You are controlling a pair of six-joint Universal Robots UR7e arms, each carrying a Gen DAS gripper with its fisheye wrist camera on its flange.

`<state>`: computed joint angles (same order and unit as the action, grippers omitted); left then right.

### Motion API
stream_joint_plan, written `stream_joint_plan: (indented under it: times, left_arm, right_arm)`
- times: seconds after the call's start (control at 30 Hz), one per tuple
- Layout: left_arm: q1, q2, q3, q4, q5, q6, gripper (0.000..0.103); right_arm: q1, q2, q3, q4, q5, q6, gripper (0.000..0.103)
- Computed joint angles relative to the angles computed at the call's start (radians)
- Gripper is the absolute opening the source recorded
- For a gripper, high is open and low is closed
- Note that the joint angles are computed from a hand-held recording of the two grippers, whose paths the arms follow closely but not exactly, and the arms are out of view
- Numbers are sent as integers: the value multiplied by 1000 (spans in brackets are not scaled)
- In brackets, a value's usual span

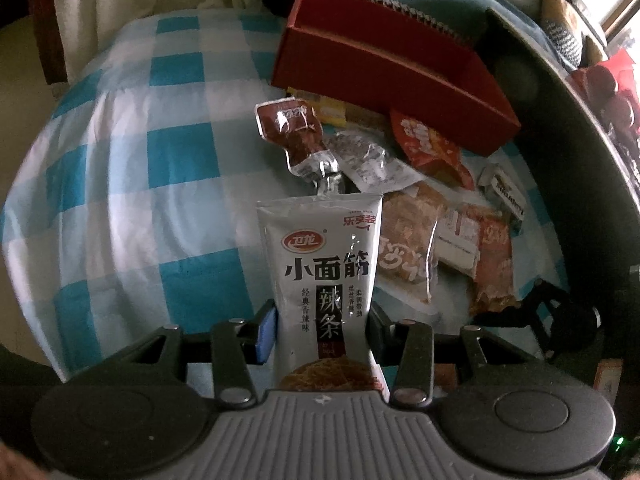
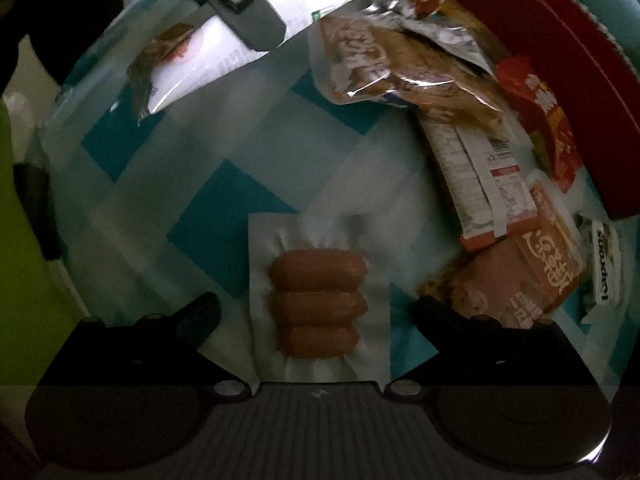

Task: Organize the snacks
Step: 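Close the left tool on the spicy-strip packet while the right tool grasps the sausage tray, then carry the spicy-strip packet and sausage tray with both tools over the red box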

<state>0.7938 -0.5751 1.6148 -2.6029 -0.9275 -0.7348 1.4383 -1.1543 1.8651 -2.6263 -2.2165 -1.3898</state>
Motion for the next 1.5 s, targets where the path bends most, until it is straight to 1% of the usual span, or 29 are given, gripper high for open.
stream_joint_plan:
  times: [0.07, 0.13, 0.17, 0.2, 0.23, 0.3, 0.37, 0.43, 0.6, 0.7, 0.77, 0.83, 0.87, 0.9, 1.0, 1.07, 1.17, 1.3, 1.5]
  left_arm:
    - [1, 5, -13, 48, 6, -13, 38]
    - [4, 9, -21, 81, 2, -30, 38]
    - [7, 10, -23, 84, -5, -35, 38]
    - [8, 9, -23, 83, -9, -35, 38]
    - [7, 10, -23, 80, -7, -32, 38]
    - [1, 13, -23, 80, 8, -24, 38]
    - [-3, 14, -20, 82, 19, -31, 38]
    - [-7, 9, -6, 61, 31, -40, 38]
    - [-26, -3, 28, 14, 80, -56, 38]
    - [-35, -12, 39, 11, 101, -63, 38]
    - [-41, -17, 46, 3, 116, -67, 38]
    - [-50, -24, 58, -20, 132, -66, 38]
    - [-55, -29, 66, -34, 140, -65, 38]
    - [-59, -32, 70, -44, 148, -64, 38]
    - [-70, -35, 69, -56, 169, -61, 38]
    - [-71, -30, 57, -72, 172, -38, 38]
    - [-62, -1, 11, -130, 181, 38, 38]
    - [-39, 53, -72, -227, 170, 128, 38]
    - [-10, 124, -214, -235, 165, 221, 38]
  right_arm:
    - [18, 9, -21, 35, -39, 78, 100]
    - [28, 13, -23, 34, -45, 88, 87]
    - [32, 15, -32, 46, -41, 105, 84]
    - [37, 23, -47, 54, -40, 126, 76]
    - [39, 27, -65, 65, -34, 150, 75]
    - [37, 35, -114, 134, -19, 230, 75]
    - [29, 32, -134, 160, 5, 279, 75]
    - [20, 12, -133, 169, 39, 298, 75]
    - [-2, -34, -173, 191, 154, 343, 74]
    - [1, -55, -175, 178, 212, 370, 74]
    - [-2, -80, -155, 161, 247, 386, 74]
    - [-6, -89, -150, 146, 287, 404, 74]
    - [-3, -78, -143, 117, 304, 420, 74]
    - [-6, -77, -106, 61, 323, 427, 74]
    - [-7, -73, -101, 0, 385, 455, 75]
    - [-5, -69, -109, -26, 420, 467, 75]
    - [-1, -52, -130, -52, 462, 491, 75]
    - [10, -16, -177, -75, 468, 528, 75]
    - [24, 61, -271, -121, 477, 582, 75]
